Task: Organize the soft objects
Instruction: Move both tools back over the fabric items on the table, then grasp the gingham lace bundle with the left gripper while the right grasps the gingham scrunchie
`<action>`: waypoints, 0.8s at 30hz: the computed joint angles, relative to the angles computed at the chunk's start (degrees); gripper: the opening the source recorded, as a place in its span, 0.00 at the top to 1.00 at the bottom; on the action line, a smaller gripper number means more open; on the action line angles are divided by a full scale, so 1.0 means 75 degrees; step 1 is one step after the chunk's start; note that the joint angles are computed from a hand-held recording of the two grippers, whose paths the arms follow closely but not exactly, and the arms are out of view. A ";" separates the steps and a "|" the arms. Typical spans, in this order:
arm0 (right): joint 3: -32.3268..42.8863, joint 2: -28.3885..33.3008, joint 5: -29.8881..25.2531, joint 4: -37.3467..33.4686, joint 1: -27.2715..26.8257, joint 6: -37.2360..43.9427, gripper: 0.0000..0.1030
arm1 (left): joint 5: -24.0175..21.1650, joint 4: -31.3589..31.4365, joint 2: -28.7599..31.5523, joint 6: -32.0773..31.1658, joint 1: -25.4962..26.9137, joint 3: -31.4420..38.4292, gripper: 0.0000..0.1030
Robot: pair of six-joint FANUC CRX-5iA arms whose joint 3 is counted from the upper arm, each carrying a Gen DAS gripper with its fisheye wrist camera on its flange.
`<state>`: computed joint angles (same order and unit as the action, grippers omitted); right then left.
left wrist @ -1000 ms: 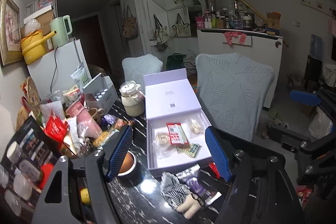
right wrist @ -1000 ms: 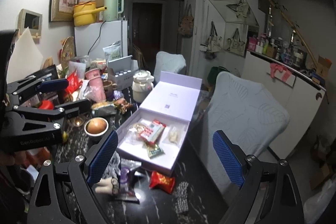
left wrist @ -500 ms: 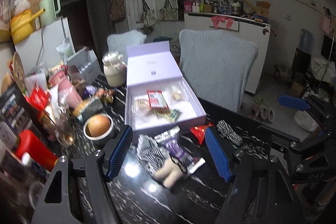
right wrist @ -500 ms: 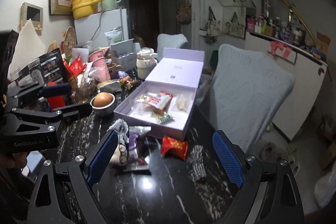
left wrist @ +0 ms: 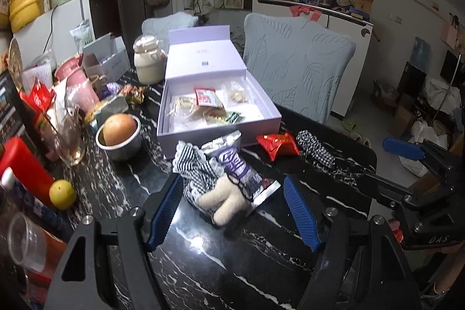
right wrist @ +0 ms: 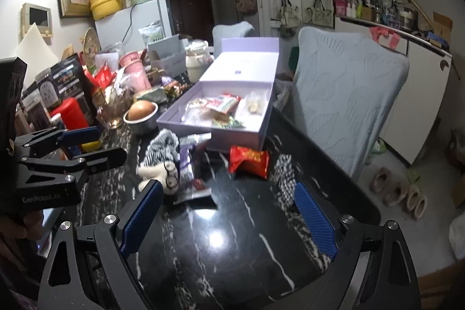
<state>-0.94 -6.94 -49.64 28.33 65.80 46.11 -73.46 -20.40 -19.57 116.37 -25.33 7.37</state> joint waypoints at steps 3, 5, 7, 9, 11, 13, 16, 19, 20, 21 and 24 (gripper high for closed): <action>-0.0108 -0.0002 0.0013 -0.0067 -0.0012 -0.0020 0.10 | 0.0127 0.0289 -0.0073 -0.0004 0.0228 -0.0265 0.31; -0.0139 0.0015 -0.0004 -0.0244 -0.0041 -0.0005 0.10 | 0.0213 0.0531 -0.0117 -0.0013 0.0418 -0.0459 0.31; -0.0149 0.0038 -0.0015 -0.0400 -0.0059 0.0019 0.10 | 0.0322 0.0782 -0.0157 -0.0003 0.0599 -0.0671 0.31; -0.0129 0.0091 -0.0053 -0.0601 -0.0105 0.0092 0.10 | 0.0472 0.1025 -0.0208 0.0018 0.0780 -0.0905 0.31; -0.0093 0.0168 -0.0095 -0.0748 -0.0144 0.0163 0.10 | 0.0602 0.1218 -0.0229 0.0037 0.0928 -0.1094 0.31; -0.0085 0.0234 -0.0130 -0.0846 -0.0184 0.0182 0.10 | 0.0712 0.1342 -0.0241 0.0101 0.1060 -0.1232 0.31; -0.0060 0.0332 -0.0145 -0.1093 -0.0312 0.0245 0.10 | 0.0826 0.1441 -0.0232 0.0248 0.1228 -0.1344 0.31; -0.0007 0.0438 -0.0187 -0.1268 -0.0447 0.0281 0.10 | 0.0946 0.1616 -0.0156 0.0313 0.1420 -0.1410 0.31; 0.0020 0.0478 -0.0207 -0.1296 -0.0477 0.0277 0.10 | 0.0962 0.1644 -0.0116 0.0310 0.1446 -0.1410 0.31; 0.0037 0.0509 -0.0218 -0.1318 -0.0506 0.0275 0.10 | 0.0975 0.1667 -0.0044 0.0295 0.1473 -0.1392 0.31; 0.0088 0.0611 -0.0271 -0.1300 -0.0572 0.0250 0.10 | 0.0969 0.1583 0.0174 0.0338 0.1484 -0.1261 0.31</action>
